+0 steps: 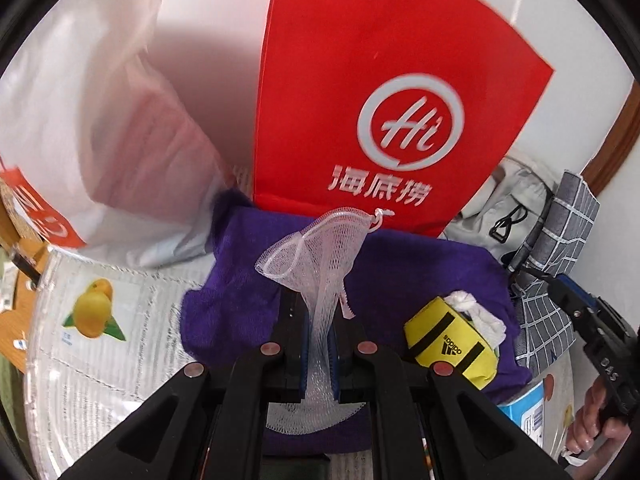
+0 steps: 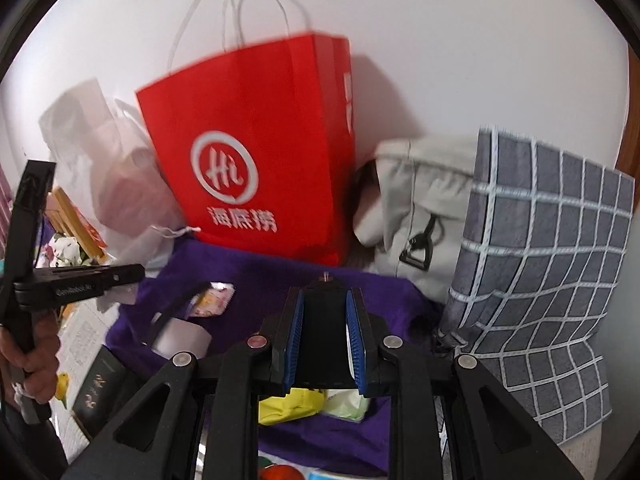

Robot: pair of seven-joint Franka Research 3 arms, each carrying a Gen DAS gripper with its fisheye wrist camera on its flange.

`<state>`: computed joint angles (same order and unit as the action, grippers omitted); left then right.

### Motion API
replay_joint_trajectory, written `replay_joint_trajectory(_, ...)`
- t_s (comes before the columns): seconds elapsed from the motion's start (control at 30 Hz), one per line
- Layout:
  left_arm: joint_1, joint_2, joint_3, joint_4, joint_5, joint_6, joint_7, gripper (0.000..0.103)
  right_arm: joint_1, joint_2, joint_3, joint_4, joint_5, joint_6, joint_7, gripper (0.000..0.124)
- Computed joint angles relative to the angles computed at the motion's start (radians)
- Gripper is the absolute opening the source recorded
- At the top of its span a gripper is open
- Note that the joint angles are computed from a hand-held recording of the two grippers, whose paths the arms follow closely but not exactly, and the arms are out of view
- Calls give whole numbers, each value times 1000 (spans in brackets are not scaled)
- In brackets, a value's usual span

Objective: Organize soft objects
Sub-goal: 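Lower the strap onto the towel with the right tool while the left tool releases the mesh bag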

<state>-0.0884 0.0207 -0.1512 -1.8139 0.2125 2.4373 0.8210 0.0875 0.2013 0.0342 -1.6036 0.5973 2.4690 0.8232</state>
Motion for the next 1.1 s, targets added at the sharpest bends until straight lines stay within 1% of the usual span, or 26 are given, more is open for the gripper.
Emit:
replay_joint_trajectory(0.1, 6, 16, 3, -1, -61, 8, 38, 8, 1, 36, -8, 28, -36, -22, 39, 22)
replay_joint_trajectory(0.23, 9, 35, 1, 3, -96, 27, 67, 8, -4, 75, -5, 65, -60, -53, 68, 22)
replay_joint_trajectory(0.4, 10, 61, -3, 19, -134, 12, 95, 8, 8, 119, -7, 99, -126, -91, 114, 22)
replay_joint_trajectory(0.5, 8, 80, -6, 35, -146, -7, 105, 8, 8, 143, -6, 123, -153, -129, 140, 22)
replay_joint_trajectory(0.63, 5, 90, -8, 49, -146, -29, 109, 8, 23, 149, -13, 118, -208, -130, 166, 22)
replay_joint_trajectory(0.7, 3, 95, -8, 50, -145, -28, 101, 8, 20, 145, -5, 111, -207, -129, 149, 23)
replay_joint_trajectory(0.73, 4, 99, -9, 53, -150, -31, 105, 8, 15, 142, 0, 109, -195, -132, 139, 26)
replay_joint_trajectory(0.8, 6, 107, -10, 59, -163, -40, 108, 8, 16, 139, 2, 108, -191, -128, 133, 37)
replay_joint_trajectory(0.87, 7, 114, -12, 62, -176, -41, 114, 8, 18, 124, 2, 87, -190, -100, 120, 56)
replay_joint_trajectory(0.9, 7, 116, -13, 66, -184, -45, 118, 11, 18, 115, 4, 74, -185, -81, 110, 58)
replay_joint_trajectory(0.93, 8, 117, -13, 67, -187, -51, 119, 18, 16, 111, 5, 69, -178, -74, 101, 61)
replay_joint_trajectory(0.97, 8, 118, -12, 72, -187, -60, 117, 23, 13, 103, 7, 64, -168, -71, 92, 66)
replay_joint_trajectory(1.03, 6, 118, -11, 76, -177, -64, 113, 43, 4, 88, 12, 53, -136, -63, 68, 71)
replay_joint_trajectory(1.1, 0, 113, -9, 79, -149, -68, 92, 51, 1, 66, 15, 34, -110, -47, 41, 75)
